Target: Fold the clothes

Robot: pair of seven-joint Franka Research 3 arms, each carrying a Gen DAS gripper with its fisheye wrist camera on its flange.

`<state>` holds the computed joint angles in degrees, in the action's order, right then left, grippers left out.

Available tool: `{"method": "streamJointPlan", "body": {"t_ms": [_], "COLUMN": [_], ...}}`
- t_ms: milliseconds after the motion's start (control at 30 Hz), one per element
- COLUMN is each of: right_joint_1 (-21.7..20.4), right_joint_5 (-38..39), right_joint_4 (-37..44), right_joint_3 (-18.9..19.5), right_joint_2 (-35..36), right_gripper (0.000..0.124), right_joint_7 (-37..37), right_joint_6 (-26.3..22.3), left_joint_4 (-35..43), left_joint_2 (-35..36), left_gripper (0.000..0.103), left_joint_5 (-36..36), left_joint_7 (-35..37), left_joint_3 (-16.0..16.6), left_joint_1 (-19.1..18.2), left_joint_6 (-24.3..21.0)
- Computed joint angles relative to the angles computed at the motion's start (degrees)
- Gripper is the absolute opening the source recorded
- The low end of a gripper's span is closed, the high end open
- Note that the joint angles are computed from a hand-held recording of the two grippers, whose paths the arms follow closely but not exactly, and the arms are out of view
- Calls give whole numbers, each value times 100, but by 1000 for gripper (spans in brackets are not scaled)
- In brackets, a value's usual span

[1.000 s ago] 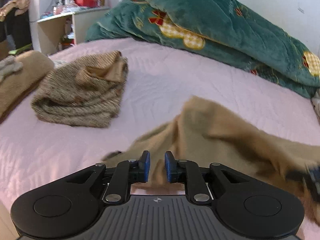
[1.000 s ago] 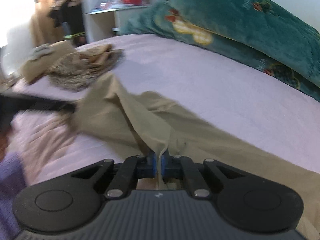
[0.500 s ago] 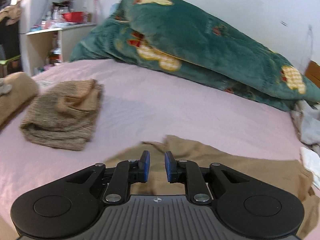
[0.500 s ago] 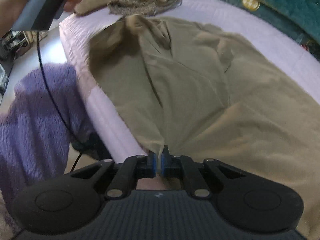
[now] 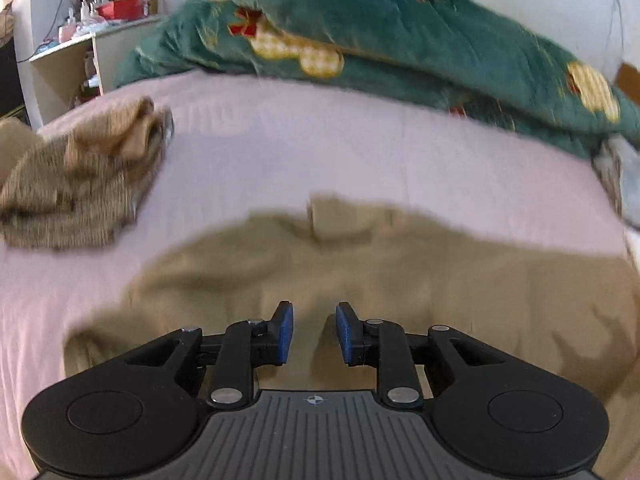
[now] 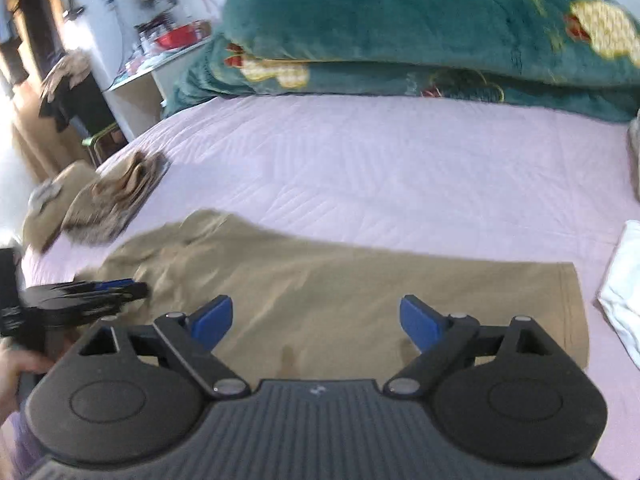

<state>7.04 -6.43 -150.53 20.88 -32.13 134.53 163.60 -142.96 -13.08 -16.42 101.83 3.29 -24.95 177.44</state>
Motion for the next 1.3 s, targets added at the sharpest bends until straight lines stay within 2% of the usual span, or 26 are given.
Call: {"method": "streamJointPlan", "body": {"t_ms": [33, 67, 133, 167, 233, 300, 400, 433, 533, 633, 700, 800, 867, 933, 967, 1000, 1033, 1067, 1167, 1300], "right_joint_1": [-41, -171, -705, -892, -860, -789, -553, -534, -601, -554, -529, -402, -536, -552, -527, -516, -486, -453, -497, -777], "right_joint_5": [-39, -185, -872, -1240, -1248, -1256, -900, -835, -904, -871, -841, -763, -984, -1191, -1223, -1219, -1187, -1144, -1227, -1628], "right_joint_4": [113, 306, 631, 712, 526, 339, 161, 159, 130, 102, 87, 1, 128, 200, 167, 116, 99, 87, 58, -51], "right_joint_3": [-44, -1, 439, 552, 300, -20, -670, -762, -805, -875, -917, -1020, -840, -778, -802, -818, -841, -866, -806, -528], "right_joint_2": [216, 469, 713, 735, 531, 336, 298, 346, 464, 642, 763, 868, 999, 1052, 1013, 946, 928, 917, 871, 713], "right_gripper": [91, 91, 91, 91, 91, 91, 92, 92, 93, 94, 94, 90, 87, 75, 54, 25, 8, 2, 2, 2], "right_joint_7": [-94, -175, 167, 435, 583, 715, 501, 448, 520, 551, 563, 338, 399, 463, 472, 532, 512, 467, 414, 819], "right_joint_6": [33, -58, -535, -826, -1117, -1389, -1578, -1660, -1734, -1540, -1409, -921, -1076, -1141, -1074, -991, -959, -938, -898, -625], "left_joint_4": [230, 478, 1047, 1315, 1754, 2178, 2529, 2646, 2854, 2704, 2572, 2312, 2248, 2213, 2203, 2208, 2219, 2280, 2229, 2307], "left_joint_2": [142, 287, 677, 891, 1289, 1664, 1979, 2077, 2218, 2159, 2124, 2043, 2009, 1982, 1972, 1975, 1986, 2065, 2059, 2066], "left_gripper": [32, 36, 40, 40, 40, 40, 48, 54, 56, 56, 56, 48, 35, 20, 15, 12, 9, 7, 6, 6], "left_joint_5": [-141, -181, -316, -144, 531, 911, 1910, 2215, 2856, 3215, 3472, 3553, 3611, 4090, 4370, 4559, 4705, 4687, 4354, 4975], "left_joint_7": [120, 150, 369, 281, -214, -554, -1364, -1606, -2202, -2592, -2734, -2692, -2692, -2992, -3172, -3297, -3399, -3363, -3170, -3683], "left_joint_3": [151, 136, 83, -21, -231, -355, -417, -432, -502, -624, -704, -920, -1072, -1107, -1106, -1119, -1133, -1172, -1307, -1108], "left_joint_1": [-143, -100, -32, 94, 343, 469, 483, 472, 478, 593, 702, 946, 1081, 1100, 1094, 1108, 1127, 1191, 1377, 1258], "left_joint_6": [-39, -114, -463, -661, -952, -1259, -1580, -1700, -1964, -1766, -1473, -1061, -985, -935, -914, -902, -893, -854, -695, -588]}}
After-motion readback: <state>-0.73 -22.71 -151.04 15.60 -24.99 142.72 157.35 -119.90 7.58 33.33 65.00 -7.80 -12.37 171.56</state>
